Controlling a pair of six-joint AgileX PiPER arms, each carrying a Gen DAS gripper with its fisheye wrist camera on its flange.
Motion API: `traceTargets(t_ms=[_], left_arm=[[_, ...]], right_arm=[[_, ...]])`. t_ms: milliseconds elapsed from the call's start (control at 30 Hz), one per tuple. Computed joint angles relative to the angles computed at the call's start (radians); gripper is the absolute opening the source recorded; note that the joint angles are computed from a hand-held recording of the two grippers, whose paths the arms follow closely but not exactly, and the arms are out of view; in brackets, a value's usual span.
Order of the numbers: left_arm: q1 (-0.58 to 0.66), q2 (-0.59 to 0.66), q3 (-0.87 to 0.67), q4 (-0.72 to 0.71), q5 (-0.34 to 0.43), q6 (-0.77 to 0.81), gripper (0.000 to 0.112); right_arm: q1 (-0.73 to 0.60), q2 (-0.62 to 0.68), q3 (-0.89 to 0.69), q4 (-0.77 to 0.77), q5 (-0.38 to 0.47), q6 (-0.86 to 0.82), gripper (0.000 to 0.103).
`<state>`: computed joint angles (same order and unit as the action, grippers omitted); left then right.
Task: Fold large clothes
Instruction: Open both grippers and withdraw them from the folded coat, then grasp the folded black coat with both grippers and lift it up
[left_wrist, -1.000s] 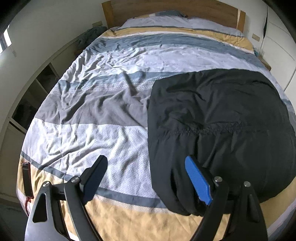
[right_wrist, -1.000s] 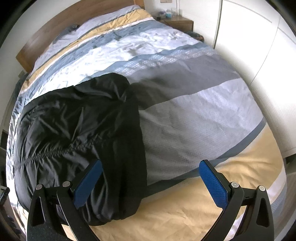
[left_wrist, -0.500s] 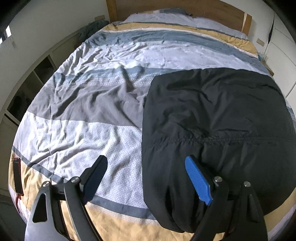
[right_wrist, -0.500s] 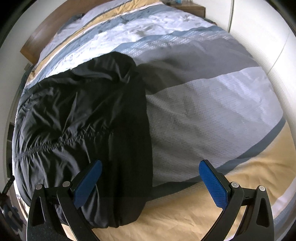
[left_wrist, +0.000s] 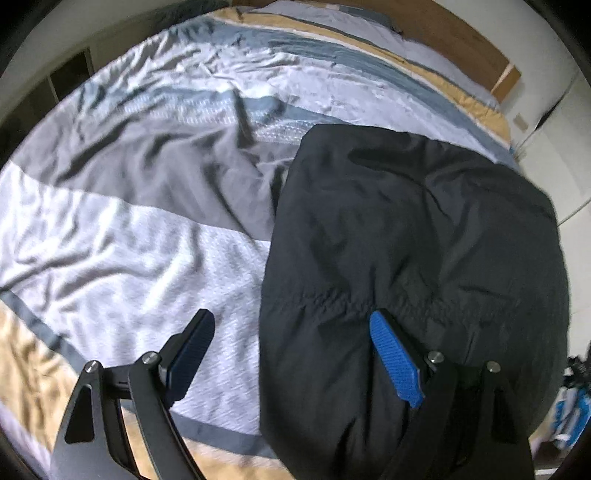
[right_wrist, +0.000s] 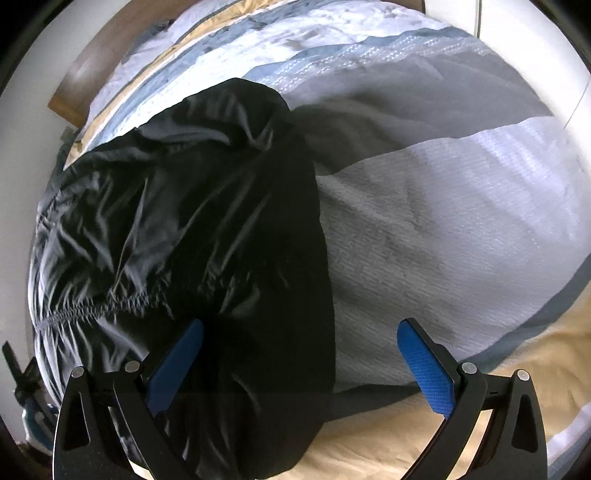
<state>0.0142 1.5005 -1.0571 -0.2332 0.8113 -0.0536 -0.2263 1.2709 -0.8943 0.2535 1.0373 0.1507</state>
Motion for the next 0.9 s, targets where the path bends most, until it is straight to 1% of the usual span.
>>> traceTargets(t_ms=[33,133,167,267,367,433,500,667,800,900], left_arm=[[0.016,0.006,0.004,-0.040,-0.001,0.034,0.086],[0.105,0.047,0.020,-0.233,0.020,0.192,0.086],[0.142,0.068,0.027,-0.309,0.034,0.259,0.086],[0.210,0.119,0.038,-0.455,0.074,0.394,0.086],[0.262,0.168,0.041,-0.566,0.124,0.496,0.087],[0.294,0.201,0.045,-0.643,0.162,0.558,0.087],[0.329,0.254,0.051,-0.744,0.229,0.638,0.087],[0.372,0.369,0.060,-0.894,0.334,0.737,0.087],[0.380,0.418,0.069,-0.945,0.373,0.790,0.091],[0.351,0.443,0.068,-0.982,0.386,0.804,0.098]], right_arm=[[-0.013,0.006,0.001,0.023,-0.005,-0.025,0.102],[-0.063,0.020,0.015,0.116,-0.007,-0.120,0.102],[-0.079,0.026,0.020,0.148,-0.003,-0.151,0.102],[-0.152,0.058,0.049,0.278,0.009,-0.277,0.102],[-0.239,0.106,0.095,0.455,0.044,-0.424,0.103],[-0.255,0.140,0.114,0.509,0.049,-0.485,0.102],[-0.261,0.183,0.131,0.566,0.063,-0.544,0.103],[-0.284,0.283,0.153,0.646,0.088,-0.648,0.103],[-0.295,0.376,0.134,0.682,0.102,-0.730,0.103],[-0.274,0.451,0.115,0.727,0.102,-0.777,0.103]])
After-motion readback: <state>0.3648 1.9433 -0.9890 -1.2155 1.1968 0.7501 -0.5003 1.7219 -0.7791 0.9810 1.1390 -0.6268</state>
